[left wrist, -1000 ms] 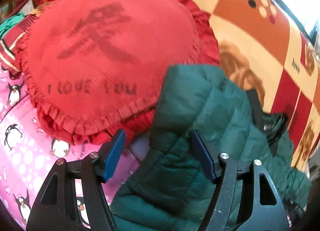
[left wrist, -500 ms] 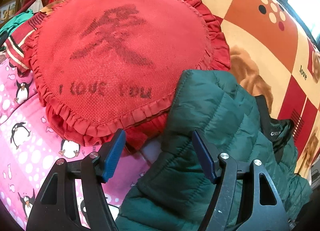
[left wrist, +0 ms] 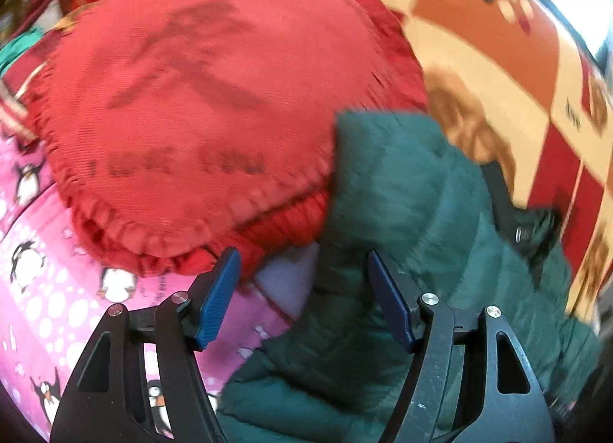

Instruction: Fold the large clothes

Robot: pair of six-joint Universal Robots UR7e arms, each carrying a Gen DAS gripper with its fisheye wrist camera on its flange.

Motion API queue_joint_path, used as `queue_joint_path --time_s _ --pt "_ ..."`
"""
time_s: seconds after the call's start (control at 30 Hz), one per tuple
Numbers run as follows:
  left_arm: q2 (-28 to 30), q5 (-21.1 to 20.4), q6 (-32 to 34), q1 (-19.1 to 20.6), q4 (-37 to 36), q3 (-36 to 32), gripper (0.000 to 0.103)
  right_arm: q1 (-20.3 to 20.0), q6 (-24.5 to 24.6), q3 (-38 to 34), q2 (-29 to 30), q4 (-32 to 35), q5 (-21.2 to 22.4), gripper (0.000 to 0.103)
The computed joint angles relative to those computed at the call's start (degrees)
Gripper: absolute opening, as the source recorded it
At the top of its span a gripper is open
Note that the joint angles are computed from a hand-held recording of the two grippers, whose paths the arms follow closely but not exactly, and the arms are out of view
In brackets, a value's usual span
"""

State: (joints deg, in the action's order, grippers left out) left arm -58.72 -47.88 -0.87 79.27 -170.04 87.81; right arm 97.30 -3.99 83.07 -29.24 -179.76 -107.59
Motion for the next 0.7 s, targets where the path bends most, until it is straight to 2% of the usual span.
queue_joint_path --time_s 0.07,0.1,0.17,0.2,0.27,0.3,0.33,0.37,0.43,0.5,0.53,0.6,0.67,0.7 --pt "1.6 2.3 0.6 0.0 6.1 -1.9 0.069 -0.1 1.8 0.8 -0.6 -1.5 0.5 0.041" --pt "2.3 2.4 -0.1 0.3 9.9 -3.0 0.069 -0.1 3.1 1.5 -1.0 -3.3 0.1 0.043" --pt "2.3 0.4 -2.1 1.0 12.2 -3.8 0.069 0.2 5.1 4.1 -2.2 -9.7 -1.2 0.043" --pt "2.1 -0.5 -3.1 1.3 12.8 -4.0 0.069 1.4 3.9 4.9 -2.3 -14.7 -4.8 0.043" --pt "1.8 -1.3 -4.4 1.6 13.1 -4.0 0.069 3.9 -1.4 4.4 -1.4 -20.0 -9.5 0.052" --pt "1.8 -0.6 -4.2 1.4 12.5 -3.8 0.069 5.1 -4.3 3.9 -1.1 -19.6 -10.0 0.055" --pt "1.4 -0.1 -3.8 1.2 11.8 -3.3 0.069 5.8 -7.4 3.3 -0.7 -16.8 -8.3 0.058" --pt "0.9 1.2 -3.1 0.5 9.5 -2.2 0.069 6.3 -8.2 2.0 -0.4 -12.8 -8.0 0.059" --pt "0.1 2.3 0.5 -0.9 1.2 0.2 0.069 7.8 -11.9 -1.1 2.5 -8.0 -11.1 0.059" --pt "0.2 2.6 5.7 -2.1 -7.0 1.7 0.069 7.5 -12.9 -2.8 4.0 -4.1 -12.0 0.061" --pt "0.5 2.6 8.3 -2.8 -8.5 1.7 0.069 7.0 -11.7 -4.6 5.0 -0.1 -13.6 0.062" --pt "1.9 2.9 9.1 -2.6 -4.4 0.3 0.069 5.6 -10.1 -5.5 5.9 1.5 -14.1 0.063" --pt "3.5 3.6 5.9 -1.2 4.9 -2.3 0.070 4.8 -9.8 -4.5 5.6 0.3 -12.2 0.065" --pt "3.7 3.0 4.8 -0.7 7.2 -2.9 0.071 4.6 -10.0 -4.1 5.3 -0.1 -11.7 0.069"
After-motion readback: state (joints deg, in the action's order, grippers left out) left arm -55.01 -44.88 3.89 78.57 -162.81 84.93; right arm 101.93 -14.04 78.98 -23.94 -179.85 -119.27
